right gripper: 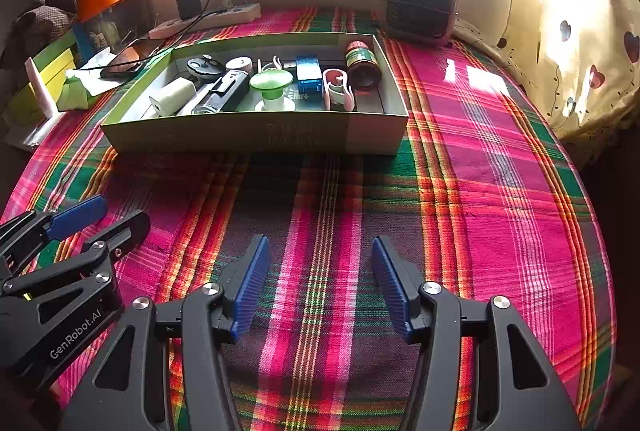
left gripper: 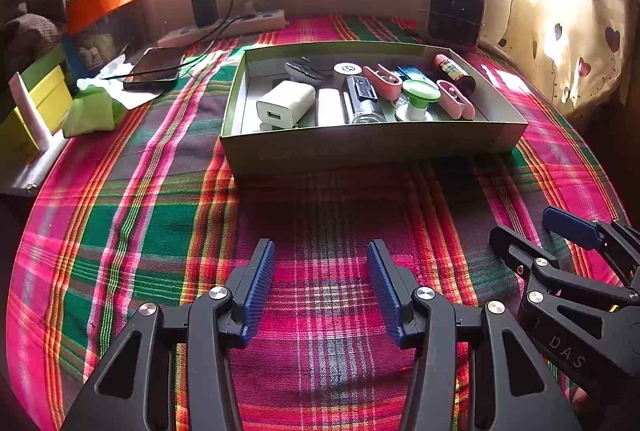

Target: Organize rigid objects

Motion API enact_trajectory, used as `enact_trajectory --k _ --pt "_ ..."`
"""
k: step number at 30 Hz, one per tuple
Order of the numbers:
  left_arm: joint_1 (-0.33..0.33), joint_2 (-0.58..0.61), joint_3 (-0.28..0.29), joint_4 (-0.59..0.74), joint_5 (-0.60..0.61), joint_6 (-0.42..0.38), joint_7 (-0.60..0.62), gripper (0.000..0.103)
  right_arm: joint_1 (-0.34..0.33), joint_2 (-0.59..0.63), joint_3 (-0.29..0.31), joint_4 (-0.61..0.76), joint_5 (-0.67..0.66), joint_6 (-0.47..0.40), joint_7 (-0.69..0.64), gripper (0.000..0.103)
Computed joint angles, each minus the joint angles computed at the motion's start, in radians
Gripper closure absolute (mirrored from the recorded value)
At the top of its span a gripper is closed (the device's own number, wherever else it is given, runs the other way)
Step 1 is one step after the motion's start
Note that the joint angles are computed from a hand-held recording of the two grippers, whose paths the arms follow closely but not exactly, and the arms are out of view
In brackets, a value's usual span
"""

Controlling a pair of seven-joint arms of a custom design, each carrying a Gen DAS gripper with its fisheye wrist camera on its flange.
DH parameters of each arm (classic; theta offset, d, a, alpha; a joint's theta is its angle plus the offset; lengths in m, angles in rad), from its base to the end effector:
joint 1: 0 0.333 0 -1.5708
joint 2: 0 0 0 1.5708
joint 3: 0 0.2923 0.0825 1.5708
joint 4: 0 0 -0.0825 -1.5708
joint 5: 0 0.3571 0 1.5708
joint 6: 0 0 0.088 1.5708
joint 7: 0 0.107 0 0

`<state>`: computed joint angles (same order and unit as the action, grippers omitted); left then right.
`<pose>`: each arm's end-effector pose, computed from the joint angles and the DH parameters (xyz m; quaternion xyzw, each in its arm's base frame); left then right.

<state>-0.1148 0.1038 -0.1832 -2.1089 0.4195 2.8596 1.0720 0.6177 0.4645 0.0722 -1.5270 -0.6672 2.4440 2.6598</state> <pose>0.5481 -0.1891 0.4327 -0.6128 0.7172 -0.2485 0.2201 0.5382 0.4322 0.4300 -0.6702 0.6660 -0.2237 0.2392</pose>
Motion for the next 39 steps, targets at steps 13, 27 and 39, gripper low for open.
enact_trajectory --k 13,27,39 --pt "-0.004 0.005 -0.001 0.007 0.011 -0.008 -0.005 0.048 -0.009 -0.001 0.005 -0.007 0.017 0.012 -0.002 0.030" --pt "-0.004 0.005 -0.001 0.007 0.012 -0.007 -0.005 0.048 -0.006 0.001 0.003 -0.003 0.021 0.011 -0.006 0.029" --pt "-0.003 0.005 -0.001 0.007 0.012 -0.008 -0.004 0.048 -0.006 0.001 0.003 -0.003 0.021 0.011 -0.006 0.029"
